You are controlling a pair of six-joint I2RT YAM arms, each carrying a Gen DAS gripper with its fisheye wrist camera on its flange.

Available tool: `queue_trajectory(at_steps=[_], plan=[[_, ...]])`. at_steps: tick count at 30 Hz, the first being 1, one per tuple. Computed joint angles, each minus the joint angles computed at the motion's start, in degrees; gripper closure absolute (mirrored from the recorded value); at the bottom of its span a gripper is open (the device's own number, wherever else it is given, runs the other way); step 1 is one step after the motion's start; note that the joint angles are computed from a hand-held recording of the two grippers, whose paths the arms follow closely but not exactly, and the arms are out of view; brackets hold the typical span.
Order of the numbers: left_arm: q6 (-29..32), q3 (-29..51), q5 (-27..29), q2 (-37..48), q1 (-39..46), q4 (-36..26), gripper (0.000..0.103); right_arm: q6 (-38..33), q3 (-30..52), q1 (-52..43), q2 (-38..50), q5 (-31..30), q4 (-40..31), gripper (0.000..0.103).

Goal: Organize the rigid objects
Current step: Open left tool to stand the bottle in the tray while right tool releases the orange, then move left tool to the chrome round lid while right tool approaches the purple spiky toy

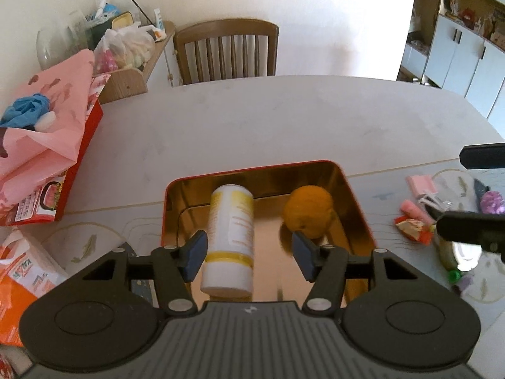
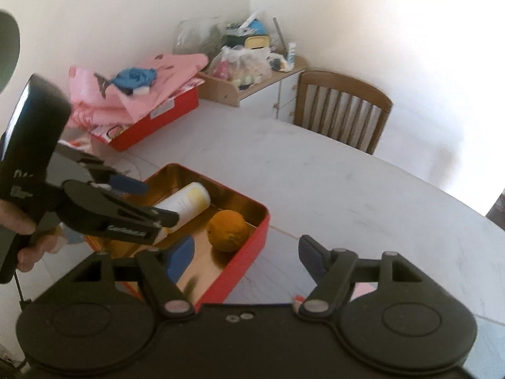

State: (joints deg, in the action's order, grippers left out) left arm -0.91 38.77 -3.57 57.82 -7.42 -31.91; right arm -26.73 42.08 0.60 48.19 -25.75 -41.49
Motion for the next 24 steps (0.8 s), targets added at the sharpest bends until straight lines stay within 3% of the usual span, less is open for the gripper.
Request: queue_trajectory(at_steps=[7, 13, 24], plan=[[-7.0, 1.5, -5.4, -6.4, -9.6, -5.8, 0.04, -12.3, 2.8, -19.2, -1.4, -12.6, -11.6, 0.021], [-15.2, 3.8, -11.5, -7.9, -19.9, -9.4, 0.038, -29.7, 7.1, -37.9, 3.8, -22.2, -24.3, 0.013], [-31.7, 7.5, -22.9, -3.1, -39.9, -11.7, 0.026, -54.0, 14.6, -60.8, 21.6, -26.6, -35.9, 0.005]])
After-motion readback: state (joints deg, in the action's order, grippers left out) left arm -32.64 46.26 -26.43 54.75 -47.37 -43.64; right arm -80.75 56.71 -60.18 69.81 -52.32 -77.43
